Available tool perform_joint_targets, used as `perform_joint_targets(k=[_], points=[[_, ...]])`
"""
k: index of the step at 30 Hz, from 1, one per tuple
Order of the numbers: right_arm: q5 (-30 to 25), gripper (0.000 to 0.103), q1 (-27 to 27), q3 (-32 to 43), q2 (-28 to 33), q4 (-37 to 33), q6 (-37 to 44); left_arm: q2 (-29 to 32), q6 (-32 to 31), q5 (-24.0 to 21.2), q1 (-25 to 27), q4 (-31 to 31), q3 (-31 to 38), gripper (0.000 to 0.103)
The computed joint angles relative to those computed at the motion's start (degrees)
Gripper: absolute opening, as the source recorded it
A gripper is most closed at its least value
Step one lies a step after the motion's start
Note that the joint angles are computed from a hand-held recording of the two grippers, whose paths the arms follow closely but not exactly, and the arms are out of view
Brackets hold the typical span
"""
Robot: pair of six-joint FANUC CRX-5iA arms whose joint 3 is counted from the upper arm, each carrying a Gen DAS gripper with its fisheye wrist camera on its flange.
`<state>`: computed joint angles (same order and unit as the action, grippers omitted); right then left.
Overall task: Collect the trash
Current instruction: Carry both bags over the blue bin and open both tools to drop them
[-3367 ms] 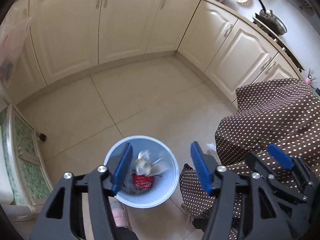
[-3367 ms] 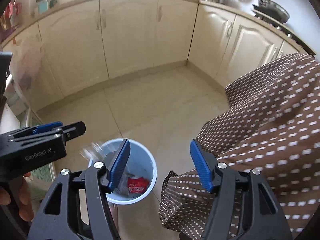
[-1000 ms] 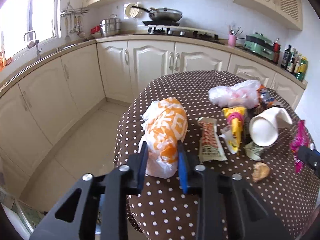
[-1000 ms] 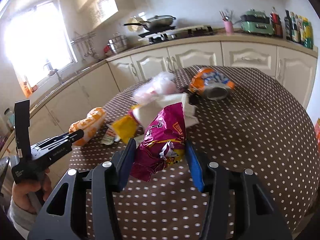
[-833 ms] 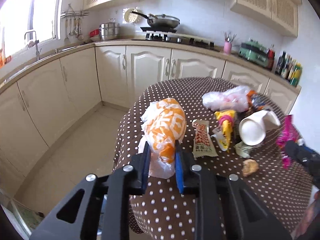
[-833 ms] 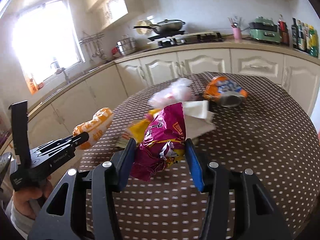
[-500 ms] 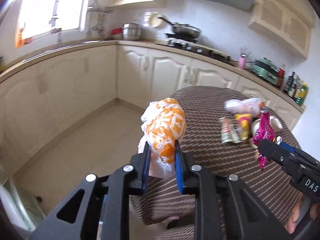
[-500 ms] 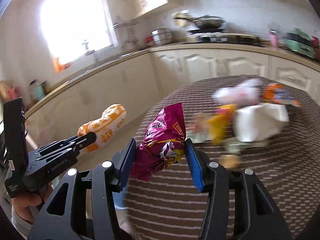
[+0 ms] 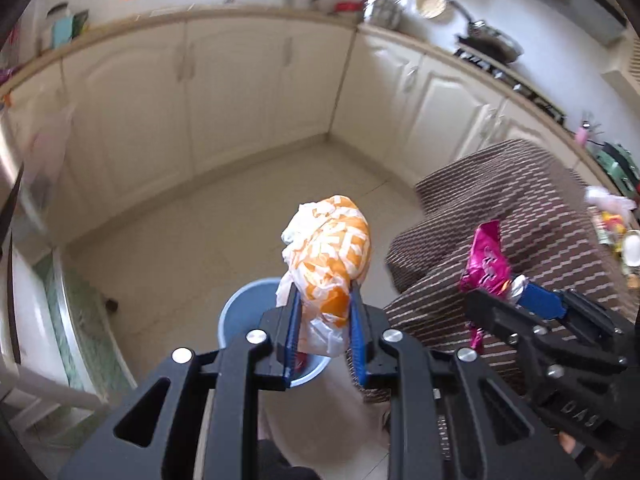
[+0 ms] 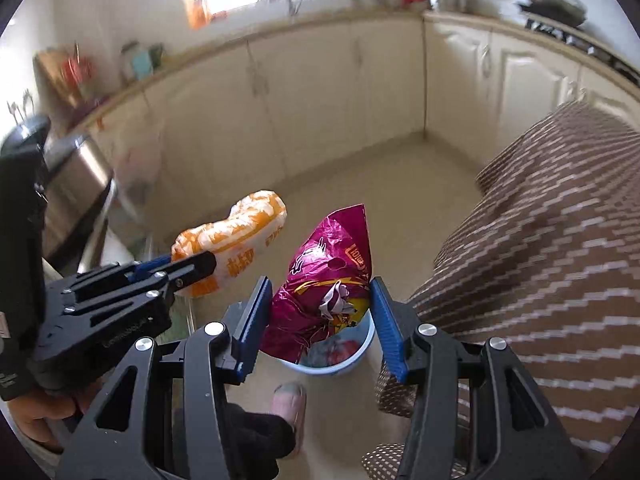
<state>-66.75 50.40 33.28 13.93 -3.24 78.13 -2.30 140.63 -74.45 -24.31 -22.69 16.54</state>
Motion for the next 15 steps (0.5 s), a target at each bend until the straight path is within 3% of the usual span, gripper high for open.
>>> perform_joint_targets(k=[8,15], points=[[-2.9,0.048,0.5,2.6,7.45,0.92,0.71,1.87,-4.93,6.58,10.78,11.0,-8.32,0.021],[-4.12,0.048,-0.25,5.46,11.84,1.65,-0.95,4.86,-9.58,11.02,14.51,14.58,-8.85,0.025]])
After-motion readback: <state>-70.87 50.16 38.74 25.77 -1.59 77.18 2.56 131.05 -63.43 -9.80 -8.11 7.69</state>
